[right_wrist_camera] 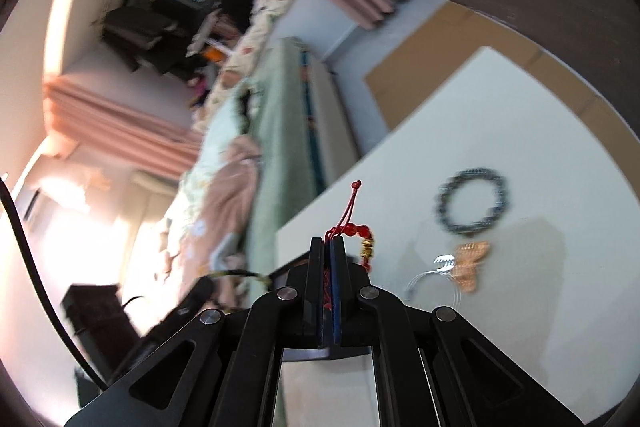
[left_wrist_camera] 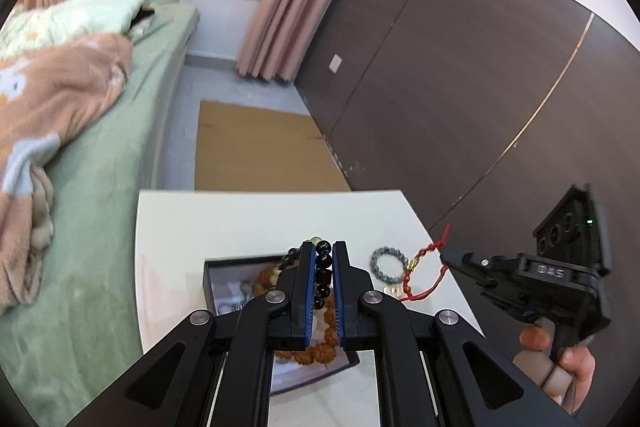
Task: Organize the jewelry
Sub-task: 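Grasp the red-string bracelet with the right tool while the left tool lowers its bracelet into the box, then drop the red-string bracelet into the box with the right tool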
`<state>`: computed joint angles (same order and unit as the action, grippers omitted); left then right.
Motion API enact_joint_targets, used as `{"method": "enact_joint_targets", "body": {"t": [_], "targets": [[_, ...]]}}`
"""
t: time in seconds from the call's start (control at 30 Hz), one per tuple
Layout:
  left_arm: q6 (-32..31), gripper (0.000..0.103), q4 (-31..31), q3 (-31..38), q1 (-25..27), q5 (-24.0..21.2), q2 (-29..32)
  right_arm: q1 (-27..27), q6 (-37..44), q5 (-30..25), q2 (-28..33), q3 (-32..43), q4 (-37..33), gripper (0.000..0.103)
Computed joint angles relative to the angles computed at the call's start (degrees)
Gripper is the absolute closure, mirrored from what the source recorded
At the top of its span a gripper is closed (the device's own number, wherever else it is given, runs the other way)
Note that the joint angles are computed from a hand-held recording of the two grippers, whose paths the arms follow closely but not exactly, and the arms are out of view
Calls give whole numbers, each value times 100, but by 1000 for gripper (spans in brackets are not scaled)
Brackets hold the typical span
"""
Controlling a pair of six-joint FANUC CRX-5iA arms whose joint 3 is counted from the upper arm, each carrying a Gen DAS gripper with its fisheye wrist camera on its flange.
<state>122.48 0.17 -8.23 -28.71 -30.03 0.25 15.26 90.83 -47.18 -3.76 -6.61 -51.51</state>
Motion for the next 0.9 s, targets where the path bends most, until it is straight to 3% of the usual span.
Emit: {"method": "enact_joint_targets", "body": {"t": [0.1, 0.13, 0.17, 0.2, 0.23, 0.5, 0.67, 0.7, 0.73, 0.8, 0.9], "targets": [[-85, 89, 152, -59, 52, -83, 8, 94, 412, -35, -12, 50, -305, 98], [-100, 68, 177, -101, 71, -63, -22, 109, 544, -60, 2, 77, -403, 98], [-64, 30, 155, -130, 81, -39, -58, 122, 687, -92, 9, 91, -511, 98], [65, 13, 58, -155, 80, -9, -110, 150, 820, -119, 19, 110, -608, 98], [306, 2, -141, -168, 68, 22, -178, 175, 931, -148, 33, 131, -690, 98], [1316, 2, -1092, -146, 117, -304, -535, 481, 1297, -149, 165, 245, -858, 98], [1511, 2, -1295, -262, 209, -323, -734, 724, 1257, -89, 302, 354, -702, 98], [1445, 2, -1220, -337, 257, -263, -788, 796, 1135, -231, 402, 460, -539, 87], [1405, 2, -1177, -375, 283, -234, -814, 833, 961, -422, 531, 583, -390, 55], [1380, 2, -1153, -407, 303, -228, -840, 862, 654, -333, 540, 526, -198, 19], [1364, 2, -1134, -422, 309, -222, -856, 785, 463, -257, 490, 440, -74, 17]]}}
